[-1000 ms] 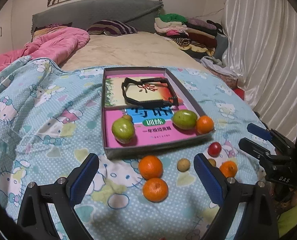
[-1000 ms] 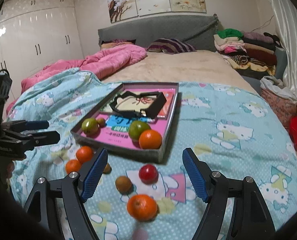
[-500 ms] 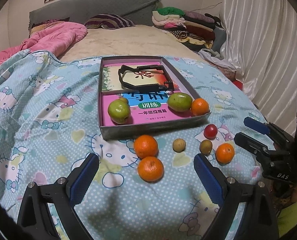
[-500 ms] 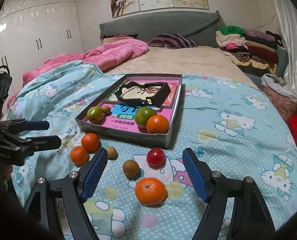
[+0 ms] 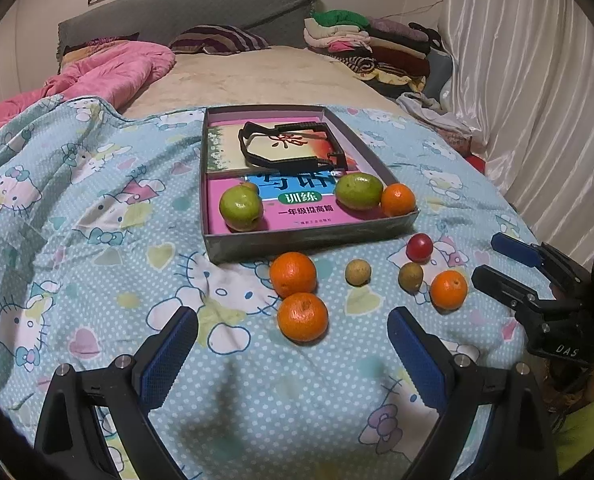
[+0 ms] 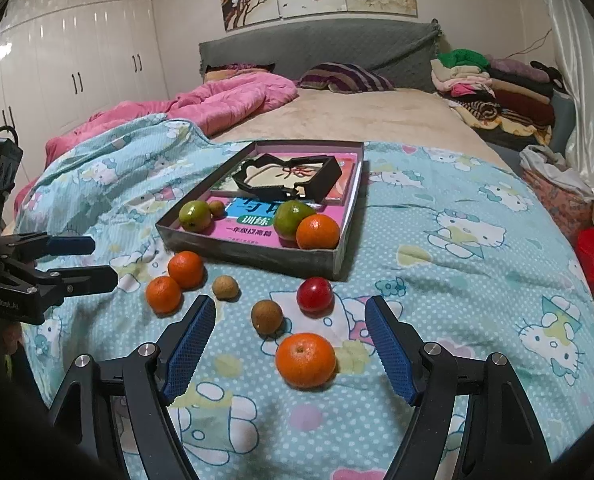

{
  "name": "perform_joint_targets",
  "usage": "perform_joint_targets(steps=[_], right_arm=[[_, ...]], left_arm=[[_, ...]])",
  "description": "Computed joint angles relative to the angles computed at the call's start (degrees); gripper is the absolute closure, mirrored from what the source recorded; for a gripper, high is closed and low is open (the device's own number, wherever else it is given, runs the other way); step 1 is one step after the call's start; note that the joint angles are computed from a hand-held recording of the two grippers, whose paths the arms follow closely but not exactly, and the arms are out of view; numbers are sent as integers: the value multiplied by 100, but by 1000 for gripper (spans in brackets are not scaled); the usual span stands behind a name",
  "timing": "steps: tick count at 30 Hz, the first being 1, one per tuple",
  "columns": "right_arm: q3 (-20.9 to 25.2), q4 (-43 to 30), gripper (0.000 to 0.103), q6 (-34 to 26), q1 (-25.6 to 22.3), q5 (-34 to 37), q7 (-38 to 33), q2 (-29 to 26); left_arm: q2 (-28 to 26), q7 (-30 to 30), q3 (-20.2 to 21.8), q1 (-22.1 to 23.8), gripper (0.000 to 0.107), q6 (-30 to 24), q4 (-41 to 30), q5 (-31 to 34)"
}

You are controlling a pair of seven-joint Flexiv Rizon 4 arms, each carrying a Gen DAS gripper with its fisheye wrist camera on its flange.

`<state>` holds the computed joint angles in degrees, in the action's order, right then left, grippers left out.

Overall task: Organize fruits
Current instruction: 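Withdraw both open tools from the tray toward the remaining fruits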

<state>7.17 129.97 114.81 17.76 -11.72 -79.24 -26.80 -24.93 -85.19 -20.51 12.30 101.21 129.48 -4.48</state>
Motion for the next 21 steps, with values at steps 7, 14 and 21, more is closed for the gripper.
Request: perform_joint_targets(steps=[7,14,21], right_arm=[[-347,88,25,-184,488,346,-206,58],[-883,133,25,-367,1214,842,-600,44],[-867,117,25,-450,1235,922,-668,4]], left_arm=[[-45,11,41,-80,11,-44,16,-10],[-93,-18,163,-201,11,-40,46,-53],[-119,0,274,-339,11,-45,42,-55]])
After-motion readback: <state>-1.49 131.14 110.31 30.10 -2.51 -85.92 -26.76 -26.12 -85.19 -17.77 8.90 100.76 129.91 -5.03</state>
